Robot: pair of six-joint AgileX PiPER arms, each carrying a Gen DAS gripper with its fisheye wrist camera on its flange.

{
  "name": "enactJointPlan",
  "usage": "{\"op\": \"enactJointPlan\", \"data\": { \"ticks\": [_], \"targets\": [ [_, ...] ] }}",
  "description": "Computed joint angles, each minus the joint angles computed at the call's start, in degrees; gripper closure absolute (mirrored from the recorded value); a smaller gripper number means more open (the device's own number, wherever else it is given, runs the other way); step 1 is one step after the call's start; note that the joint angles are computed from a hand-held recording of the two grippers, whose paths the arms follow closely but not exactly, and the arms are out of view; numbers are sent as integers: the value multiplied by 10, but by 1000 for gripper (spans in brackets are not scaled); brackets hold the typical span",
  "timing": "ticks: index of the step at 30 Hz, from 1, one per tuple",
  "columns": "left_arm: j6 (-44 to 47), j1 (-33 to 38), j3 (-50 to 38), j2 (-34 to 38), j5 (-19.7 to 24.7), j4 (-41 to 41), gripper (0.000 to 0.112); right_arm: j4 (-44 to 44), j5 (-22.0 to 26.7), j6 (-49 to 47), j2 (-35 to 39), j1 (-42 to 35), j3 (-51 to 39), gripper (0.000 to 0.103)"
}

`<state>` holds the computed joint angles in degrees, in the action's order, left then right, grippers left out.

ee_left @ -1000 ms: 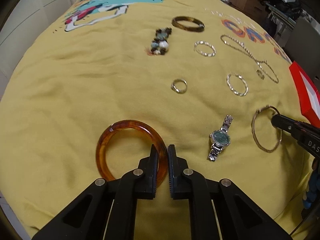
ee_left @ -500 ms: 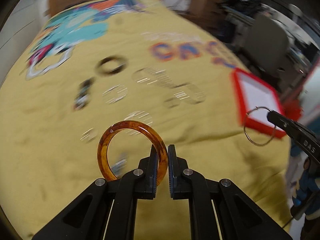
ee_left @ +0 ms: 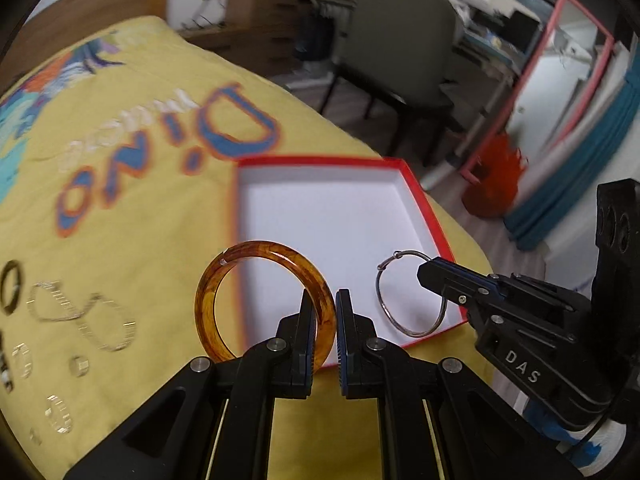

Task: Organize jewelry
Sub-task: 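Carry both bangles into the red box and open both grippers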

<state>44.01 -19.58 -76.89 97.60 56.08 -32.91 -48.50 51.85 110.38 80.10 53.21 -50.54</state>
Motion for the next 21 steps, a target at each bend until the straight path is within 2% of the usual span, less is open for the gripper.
{"op": "enactJointPlan", "data": {
  "ticks": [6,8,11,14,18,21],
  "targets": [
    [-61,-72,14,46,-62,69,103,17,-11,31,-29,-25,78,99],
    [-65,-75,19,57,-66,77,102,19,-10,34,-29,-26,83,97],
    [-61,-77,40,50,-81,92,93,21,3,41,-27,-19,86,96],
    [-63,-73,54,37,-95,97,77,23,5,46,-32,-14,94,96],
    [-42,-46,61,14,-87,71,67,28,33,53,-36,11,87,93],
    [-29,-30,69,-15,-81,56,61,36,76,59,-41,40,73,78]
  ]
}}
